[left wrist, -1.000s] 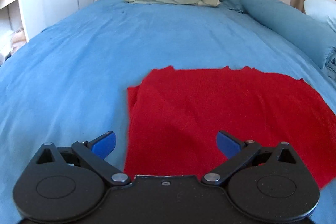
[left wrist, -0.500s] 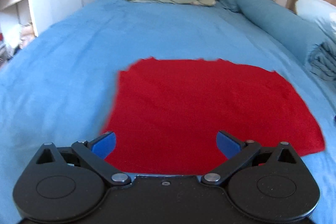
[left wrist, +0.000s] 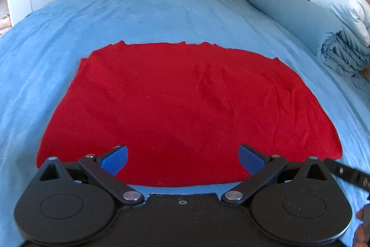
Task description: Fold small clothes
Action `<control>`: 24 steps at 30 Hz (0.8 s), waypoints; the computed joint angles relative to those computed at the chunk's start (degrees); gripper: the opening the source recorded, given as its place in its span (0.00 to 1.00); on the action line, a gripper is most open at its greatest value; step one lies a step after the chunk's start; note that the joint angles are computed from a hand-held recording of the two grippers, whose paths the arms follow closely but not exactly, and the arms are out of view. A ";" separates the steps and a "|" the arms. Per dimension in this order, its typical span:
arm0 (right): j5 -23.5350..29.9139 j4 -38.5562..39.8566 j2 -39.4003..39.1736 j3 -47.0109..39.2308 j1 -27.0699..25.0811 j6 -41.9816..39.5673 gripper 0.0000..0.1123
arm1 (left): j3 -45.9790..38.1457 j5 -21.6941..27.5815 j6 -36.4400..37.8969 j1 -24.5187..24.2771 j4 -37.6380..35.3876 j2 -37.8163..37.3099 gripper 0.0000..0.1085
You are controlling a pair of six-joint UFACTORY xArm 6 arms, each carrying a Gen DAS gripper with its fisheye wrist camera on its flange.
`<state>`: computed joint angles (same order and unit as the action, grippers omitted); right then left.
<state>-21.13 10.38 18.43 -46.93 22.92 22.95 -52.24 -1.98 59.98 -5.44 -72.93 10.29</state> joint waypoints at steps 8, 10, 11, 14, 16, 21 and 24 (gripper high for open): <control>-7.54 -8.38 7.28 -5.35 -4.62 18.10 0.92 | -5.09 2.13 4.72 0.81 -5.47 3.38 0.95; -8.70 -9.17 9.11 -7.23 -5.49 20.48 0.89 | -6.41 3.25 4.20 1.28 -4.98 4.11 0.95; -9.23 -9.59 9.87 -8.03 -5.89 21.61 0.87 | -7.08 3.56 3.72 1.38 -4.34 4.55 0.95; -9.67 -11.43 11.56 -9.99 -7.06 23.77 0.74 | -9.71 4.03 2.16 1.55 -1.52 6.66 0.95; -8.69 -13.35 11.62 -10.52 -7.65 24.24 0.69 | -11.70 4.04 -2.45 1.76 4.16 8.73 0.95; -7.17 -26.89 12.99 -13.63 -10.85 30.78 0.66 | -16.00 7.21 -20.83 4.25 22.33 13.38 0.95; -5.59 -33.58 13.81 -15.80 -12.06 34.80 0.38 | -18.06 8.04 -28.19 5.36 29.47 15.93 0.95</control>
